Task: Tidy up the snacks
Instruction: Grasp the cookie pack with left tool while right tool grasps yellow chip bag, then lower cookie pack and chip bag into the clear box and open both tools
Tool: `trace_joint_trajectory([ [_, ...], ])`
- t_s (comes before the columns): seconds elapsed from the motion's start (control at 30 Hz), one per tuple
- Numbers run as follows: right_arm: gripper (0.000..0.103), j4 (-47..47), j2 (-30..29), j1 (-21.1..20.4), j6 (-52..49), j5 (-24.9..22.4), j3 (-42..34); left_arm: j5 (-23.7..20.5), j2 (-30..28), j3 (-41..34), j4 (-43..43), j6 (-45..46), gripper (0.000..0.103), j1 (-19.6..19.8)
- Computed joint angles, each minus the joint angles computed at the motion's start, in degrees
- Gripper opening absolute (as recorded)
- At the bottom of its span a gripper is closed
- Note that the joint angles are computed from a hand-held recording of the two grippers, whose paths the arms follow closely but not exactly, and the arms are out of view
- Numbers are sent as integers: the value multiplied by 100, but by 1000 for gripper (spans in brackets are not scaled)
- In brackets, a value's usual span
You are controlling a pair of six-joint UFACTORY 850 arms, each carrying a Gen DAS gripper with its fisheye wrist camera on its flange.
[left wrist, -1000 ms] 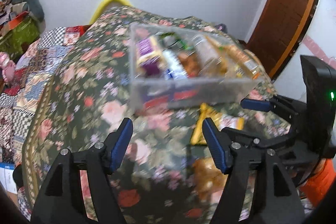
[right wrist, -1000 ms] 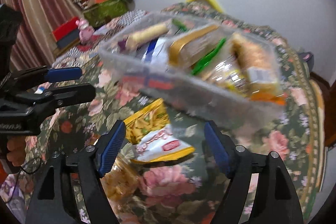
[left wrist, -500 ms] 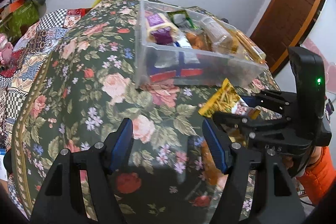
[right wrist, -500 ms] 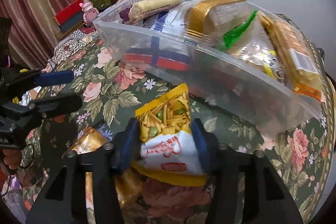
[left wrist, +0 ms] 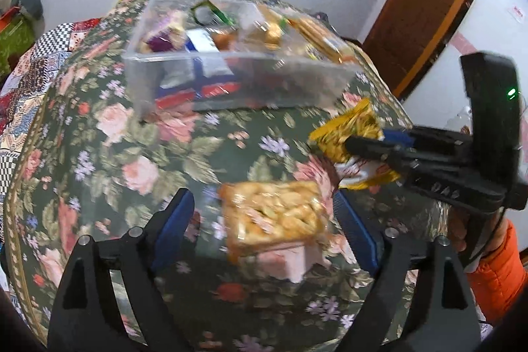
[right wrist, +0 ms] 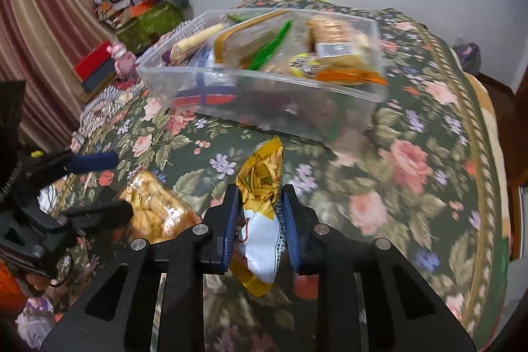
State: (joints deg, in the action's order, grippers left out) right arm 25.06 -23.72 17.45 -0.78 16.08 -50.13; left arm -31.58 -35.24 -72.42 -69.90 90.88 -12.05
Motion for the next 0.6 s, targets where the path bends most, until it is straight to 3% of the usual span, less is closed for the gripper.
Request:
trace_joint_trajectory([
  [0.37,24,560,394,71,-283,391,443,574,-263,-56,394,-540,89,-359],
  [0.4,24,579,410,82,-301,416,461,647,-267,-35,195,-346,87,-372],
  [0.43,24,609,414,96,-332,444,462,723,-258,-5,-42,-104,78,-381],
  [0.47,24,635,416,107,-366,474,449,734,-259,-2,-189,80,75,-382],
  [0.6,24,545,470,106,-301,556,447,614,-222,-4,-544,439,74,-360],
])
